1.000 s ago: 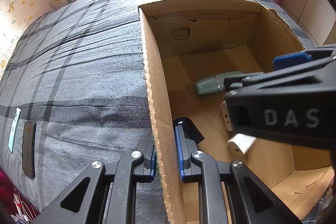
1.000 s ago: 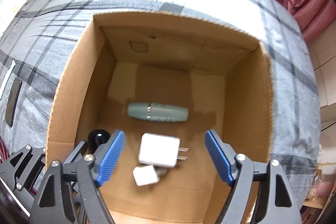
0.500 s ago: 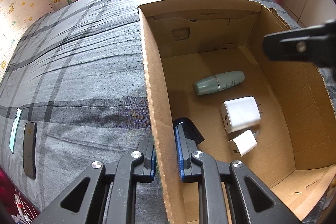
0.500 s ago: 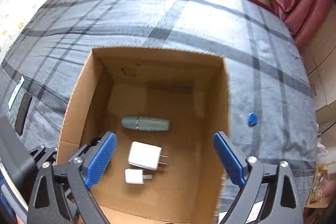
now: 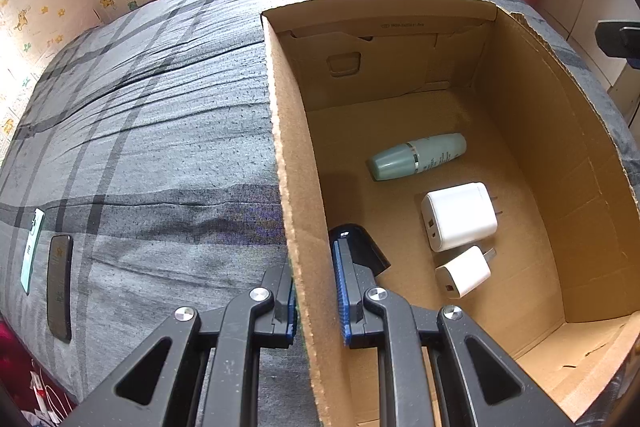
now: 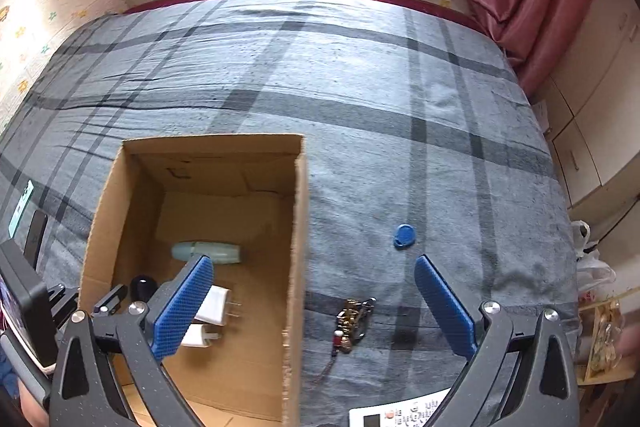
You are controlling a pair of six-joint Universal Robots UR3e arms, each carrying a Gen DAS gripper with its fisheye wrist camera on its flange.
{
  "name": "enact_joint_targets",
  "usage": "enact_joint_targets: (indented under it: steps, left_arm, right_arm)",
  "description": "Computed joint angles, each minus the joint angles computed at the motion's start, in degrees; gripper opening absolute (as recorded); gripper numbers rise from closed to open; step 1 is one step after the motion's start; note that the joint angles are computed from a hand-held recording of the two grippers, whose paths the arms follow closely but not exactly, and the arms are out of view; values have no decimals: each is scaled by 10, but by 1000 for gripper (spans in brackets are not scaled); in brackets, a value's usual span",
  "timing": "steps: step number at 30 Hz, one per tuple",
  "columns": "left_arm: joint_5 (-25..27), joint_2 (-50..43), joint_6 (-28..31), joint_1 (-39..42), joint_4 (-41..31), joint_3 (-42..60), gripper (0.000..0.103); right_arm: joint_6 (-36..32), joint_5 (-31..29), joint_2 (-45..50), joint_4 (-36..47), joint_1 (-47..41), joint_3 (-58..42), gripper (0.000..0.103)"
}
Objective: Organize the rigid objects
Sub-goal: 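Move the right gripper back toward the blue key fob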
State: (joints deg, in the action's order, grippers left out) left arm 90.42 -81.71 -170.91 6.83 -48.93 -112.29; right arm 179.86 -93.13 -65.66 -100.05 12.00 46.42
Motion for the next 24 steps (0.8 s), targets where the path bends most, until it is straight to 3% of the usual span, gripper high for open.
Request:
enact_joint_targets:
  steps: [11,24]
  left_arm:
    - [2,-5,1,-1,1,2,17]
    - [-1,-10,5,2,-1,4,17]
  right_arm:
    - [-31,11,-22,-54,-81,83,103]
    - [-36,7,73,-96,-126,96,102]
